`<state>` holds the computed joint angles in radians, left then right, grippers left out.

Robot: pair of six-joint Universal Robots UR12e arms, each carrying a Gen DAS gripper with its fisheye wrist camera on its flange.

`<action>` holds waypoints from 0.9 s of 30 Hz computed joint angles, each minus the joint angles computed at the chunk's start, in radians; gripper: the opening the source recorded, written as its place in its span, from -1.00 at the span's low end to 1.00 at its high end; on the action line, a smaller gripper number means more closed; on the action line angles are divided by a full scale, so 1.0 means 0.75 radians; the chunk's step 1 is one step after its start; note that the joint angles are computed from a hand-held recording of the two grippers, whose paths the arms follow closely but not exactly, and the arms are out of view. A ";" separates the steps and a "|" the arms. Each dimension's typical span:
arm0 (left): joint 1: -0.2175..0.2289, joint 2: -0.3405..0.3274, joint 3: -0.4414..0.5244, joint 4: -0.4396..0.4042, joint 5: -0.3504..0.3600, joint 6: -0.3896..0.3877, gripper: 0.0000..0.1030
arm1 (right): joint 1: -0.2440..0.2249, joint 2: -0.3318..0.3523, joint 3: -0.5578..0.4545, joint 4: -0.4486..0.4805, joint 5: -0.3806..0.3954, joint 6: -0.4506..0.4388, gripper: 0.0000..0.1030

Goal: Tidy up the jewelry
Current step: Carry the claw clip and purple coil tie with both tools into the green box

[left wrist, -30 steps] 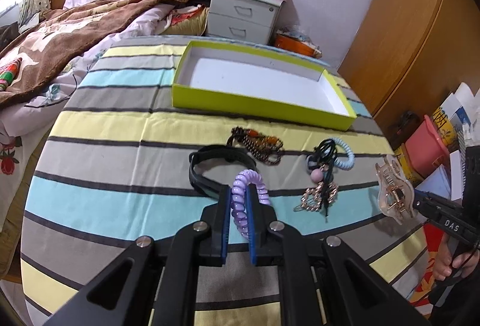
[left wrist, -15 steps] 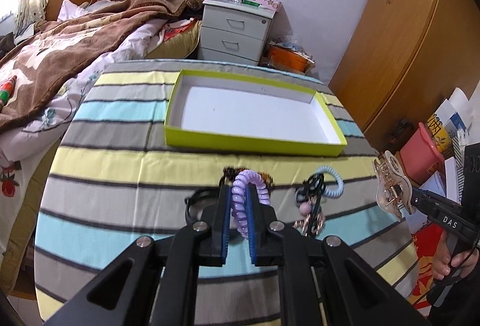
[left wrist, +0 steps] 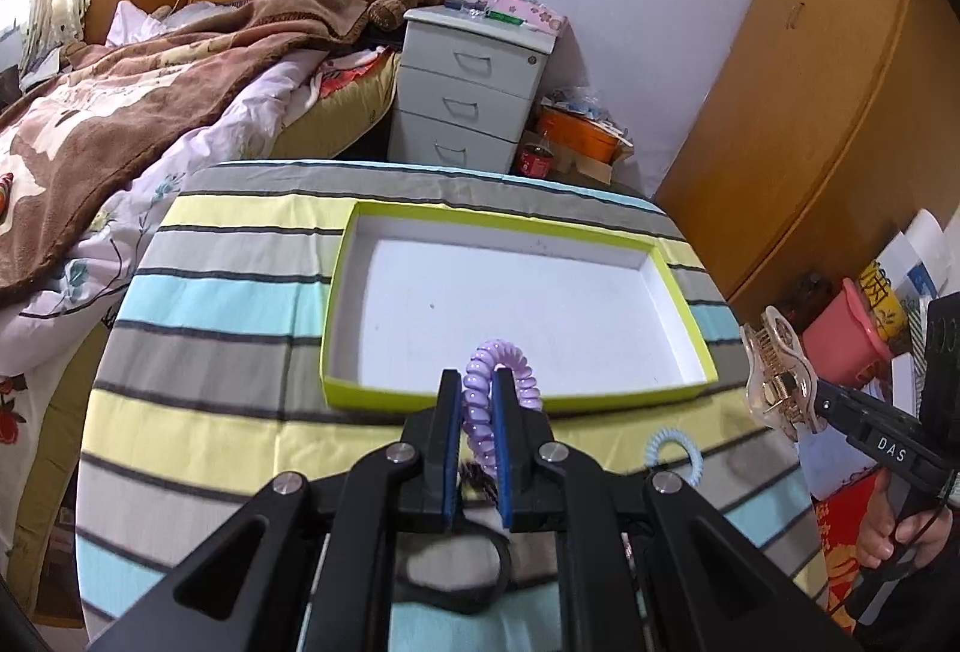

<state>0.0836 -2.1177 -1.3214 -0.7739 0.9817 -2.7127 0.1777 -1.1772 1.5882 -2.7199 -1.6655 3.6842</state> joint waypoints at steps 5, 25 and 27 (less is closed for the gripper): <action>-0.016 -0.063 0.090 -0.028 0.007 -0.037 -0.80 | -0.017 0.050 -0.069 0.035 0.003 0.007 -0.72; -0.067 -0.255 0.357 -0.173 0.094 -0.088 -0.80 | -0.044 0.203 -0.274 0.211 -0.057 0.009 -0.72; -0.069 -0.264 0.368 -0.184 0.098 -0.095 -0.80 | -0.046 0.210 -0.282 0.220 -0.058 0.010 -0.72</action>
